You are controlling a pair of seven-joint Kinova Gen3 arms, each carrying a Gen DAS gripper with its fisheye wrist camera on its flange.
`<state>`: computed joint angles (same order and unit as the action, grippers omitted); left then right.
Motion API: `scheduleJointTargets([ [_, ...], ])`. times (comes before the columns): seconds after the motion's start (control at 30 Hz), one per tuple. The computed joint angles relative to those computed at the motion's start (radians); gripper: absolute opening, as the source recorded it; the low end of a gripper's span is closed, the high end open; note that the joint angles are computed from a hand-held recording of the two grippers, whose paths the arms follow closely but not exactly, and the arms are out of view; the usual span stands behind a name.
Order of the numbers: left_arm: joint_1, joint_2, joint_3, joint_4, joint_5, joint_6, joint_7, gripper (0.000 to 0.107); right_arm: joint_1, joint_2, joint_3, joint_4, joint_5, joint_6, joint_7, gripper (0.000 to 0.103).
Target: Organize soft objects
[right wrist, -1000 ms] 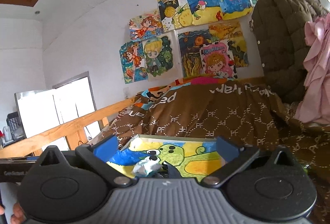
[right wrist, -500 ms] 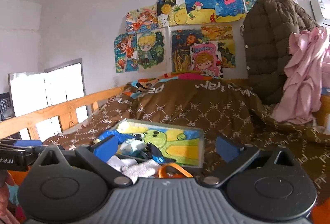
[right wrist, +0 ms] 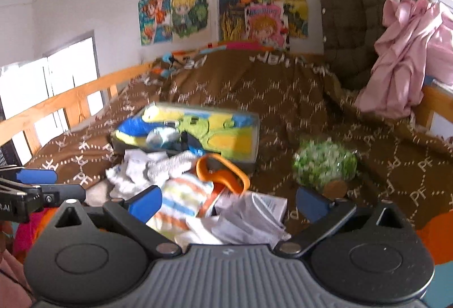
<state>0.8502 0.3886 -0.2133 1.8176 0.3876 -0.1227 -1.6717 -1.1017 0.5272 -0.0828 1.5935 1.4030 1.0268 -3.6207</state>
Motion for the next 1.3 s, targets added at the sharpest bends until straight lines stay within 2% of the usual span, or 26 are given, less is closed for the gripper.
scheduleJointTargets([
  [0.2,0.053,0.034,-0.08,-0.065,-0.043,0.131,0.031,0.102,0.043,0.017,-0.003,-0.073,-0.17,-0.044,0.154,0.103],
  [0.43,0.056,0.062,-0.093,-0.12,-0.137,0.226,0.107,0.102,0.068,0.021,0.031,-0.108,-0.308,-0.115,0.261,0.103],
  [0.53,0.027,0.071,-0.063,-0.143,-0.17,0.263,0.135,0.102,0.081,0.028,0.043,-0.135,-0.375,-0.13,0.329,0.103],
  [0.7,-0.058,0.096,0.027,-0.191,-0.204,0.325,0.176,0.102,0.093,0.047,0.07,-0.183,-0.447,-0.13,0.456,0.103],
  [0.97,-0.13,0.158,0.097,-0.277,-0.261,0.4,0.283,0.102,0.131,0.096,0.097,-0.278,-0.554,-0.098,0.701,0.103],
  [1.1,-0.157,0.188,0.126,-0.317,-0.302,0.427,0.328,0.102,0.175,0.103,0.1,-0.291,-0.63,-0.149,0.781,0.103],
  [1.3,-0.218,0.226,0.203,-0.37,-0.354,0.463,0.374,0.102,0.19,0.128,0.128,-0.312,-0.665,-0.189,0.899,0.103],
])
